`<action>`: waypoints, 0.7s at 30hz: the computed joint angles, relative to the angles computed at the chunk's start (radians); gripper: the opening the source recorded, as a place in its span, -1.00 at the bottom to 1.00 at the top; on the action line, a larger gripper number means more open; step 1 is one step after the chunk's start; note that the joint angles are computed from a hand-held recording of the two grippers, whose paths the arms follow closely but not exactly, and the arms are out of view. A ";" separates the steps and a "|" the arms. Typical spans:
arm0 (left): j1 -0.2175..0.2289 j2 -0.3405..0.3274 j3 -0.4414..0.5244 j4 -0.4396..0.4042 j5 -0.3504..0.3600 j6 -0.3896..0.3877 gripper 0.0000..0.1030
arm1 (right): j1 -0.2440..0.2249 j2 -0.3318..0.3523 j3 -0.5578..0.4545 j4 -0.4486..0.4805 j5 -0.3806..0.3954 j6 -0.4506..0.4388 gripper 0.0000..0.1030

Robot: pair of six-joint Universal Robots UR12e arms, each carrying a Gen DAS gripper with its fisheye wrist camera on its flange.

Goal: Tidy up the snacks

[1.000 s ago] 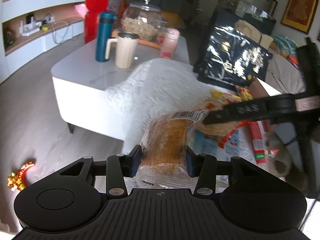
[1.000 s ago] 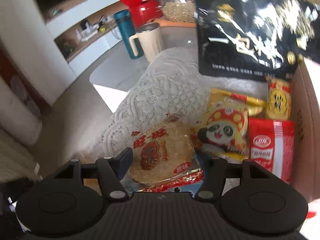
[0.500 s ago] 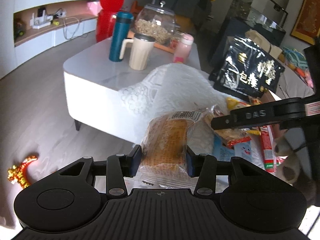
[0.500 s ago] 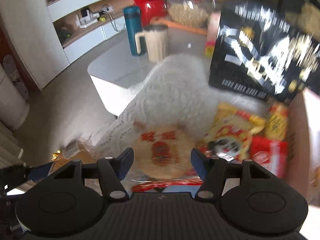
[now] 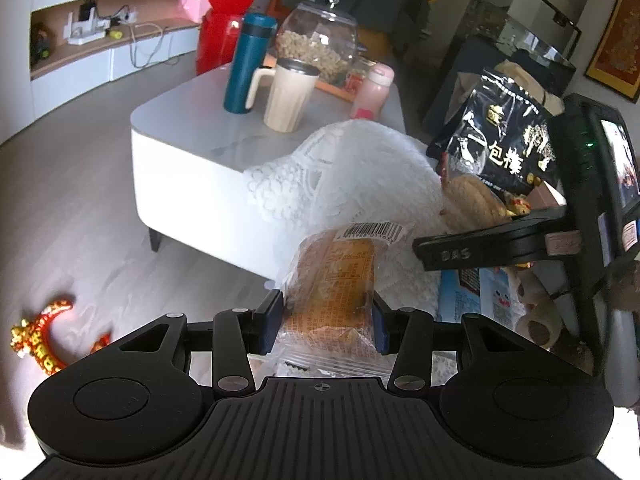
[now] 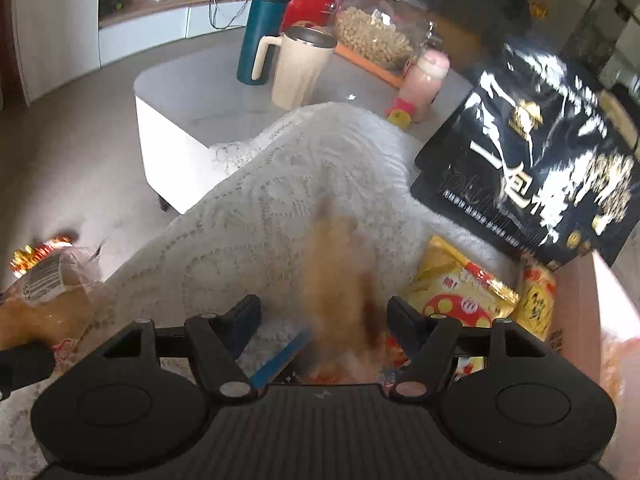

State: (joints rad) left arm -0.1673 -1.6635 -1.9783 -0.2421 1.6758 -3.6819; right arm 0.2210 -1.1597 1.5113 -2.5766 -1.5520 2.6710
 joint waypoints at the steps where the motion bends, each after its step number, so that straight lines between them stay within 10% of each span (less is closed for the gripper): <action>1: 0.001 0.000 0.000 0.001 -0.005 -0.002 -0.04 | -0.011 0.000 -0.011 0.037 0.033 0.024 0.36; 5: -0.007 -0.001 0.009 -0.001 -0.007 0.014 -0.04 | -0.056 -0.007 -0.032 0.118 0.160 0.093 0.14; 9: -0.030 -0.011 0.032 -0.016 -0.004 0.043 -0.04 | -0.076 -0.045 0.004 0.106 0.174 0.060 -0.57; 21: -0.144 -0.078 0.148 -0.079 -0.027 0.159 -0.04 | -0.212 -0.224 0.181 0.130 0.327 -0.007 -0.64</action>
State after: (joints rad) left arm -0.3116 -1.7419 -1.8305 -0.3215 1.6487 -3.5227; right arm 0.0093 -1.3835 1.6924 -2.4471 -1.2253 2.6639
